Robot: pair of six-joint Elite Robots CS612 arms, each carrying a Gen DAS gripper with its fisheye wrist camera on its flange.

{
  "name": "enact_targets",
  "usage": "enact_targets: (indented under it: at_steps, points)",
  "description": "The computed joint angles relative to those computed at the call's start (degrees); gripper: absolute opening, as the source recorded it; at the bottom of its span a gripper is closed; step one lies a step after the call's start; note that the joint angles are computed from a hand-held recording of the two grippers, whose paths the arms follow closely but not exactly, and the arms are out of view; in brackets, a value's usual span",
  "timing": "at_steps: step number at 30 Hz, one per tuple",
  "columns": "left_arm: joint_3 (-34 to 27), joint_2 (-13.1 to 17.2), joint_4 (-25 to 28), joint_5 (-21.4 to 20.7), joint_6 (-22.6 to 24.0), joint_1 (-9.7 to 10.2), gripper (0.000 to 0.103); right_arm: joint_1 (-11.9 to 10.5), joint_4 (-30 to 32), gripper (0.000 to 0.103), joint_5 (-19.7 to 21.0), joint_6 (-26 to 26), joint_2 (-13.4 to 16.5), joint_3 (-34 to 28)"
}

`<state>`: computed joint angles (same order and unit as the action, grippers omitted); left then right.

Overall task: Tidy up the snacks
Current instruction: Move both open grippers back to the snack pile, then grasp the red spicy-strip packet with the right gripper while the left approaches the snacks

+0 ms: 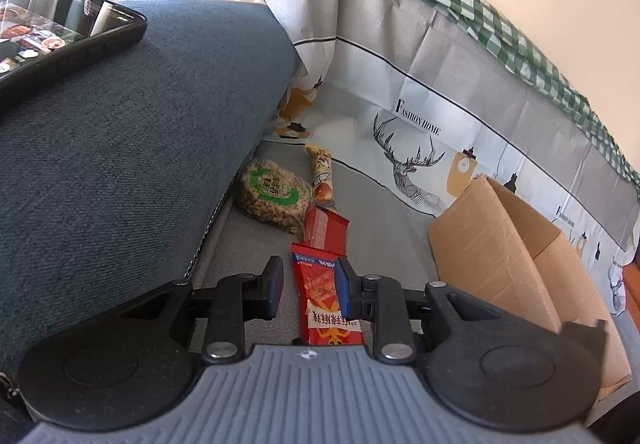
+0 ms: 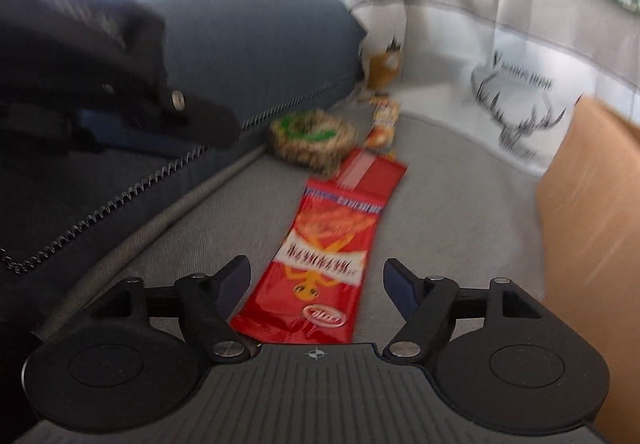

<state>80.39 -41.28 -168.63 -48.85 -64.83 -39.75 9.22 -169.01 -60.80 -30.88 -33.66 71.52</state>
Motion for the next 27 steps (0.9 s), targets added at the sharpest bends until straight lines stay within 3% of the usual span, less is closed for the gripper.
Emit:
enact_targets:
  at_steps: [2,4,7,11,15,17,19,20,24,27]
  points:
    - [-0.5,0.1,1.4,-0.3,-0.4,0.1,0.03,0.2,2.5,0.069,-0.4,-0.4,0.4,-0.9]
    - [-1.1,0.3,2.4,-1.2,-0.6,0.39,0.031,0.0,2.2,0.053,0.7,0.4,0.5,-1.0]
    - [-2.1,0.7,4.0,-1.5,-0.9,0.75,0.032,0.0,-1.0,0.046,-0.5,3.6,0.1,-0.1]
    - [-5.2,1.8,9.3,-2.0,-1.1,1.64,0.037,0.5,-6.0,0.045,-7.7,9.7,-0.4,1.2]
    - [-9.7,3.6,16.0,-5.7,-4.4,3.2,0.064,0.9,-5.2,0.045,-13.2,13.5,-0.9,1.6]
    - [-13.2,4.9,21.5,-7.3,-6.4,4.03,0.067,0.9,-4.5,0.045,-14.3,13.9,-0.9,1.7]
    - [-16.6,6.4,26.6,-7.0,-8.2,4.61,0.079,1.0,-5.1,0.046,-15.3,13.7,-0.8,1.7]
    - [-18.2,7.1,28.8,-6.9,-9.5,4.91,0.079,1.0,-5.1,0.046,-15.5,13.8,-0.8,1.8]
    - [-23.9,9.8,34.3,-7.5,-13.2,6.35,0.085,0.9,-3.8,0.047,-17.9,17.1,-0.5,0.8]
    - [-27.5,11.5,37.7,-9.0,-16.1,7.54,0.086,0.7,-2.9,0.048,-17.2,17.5,-0.4,0.5]
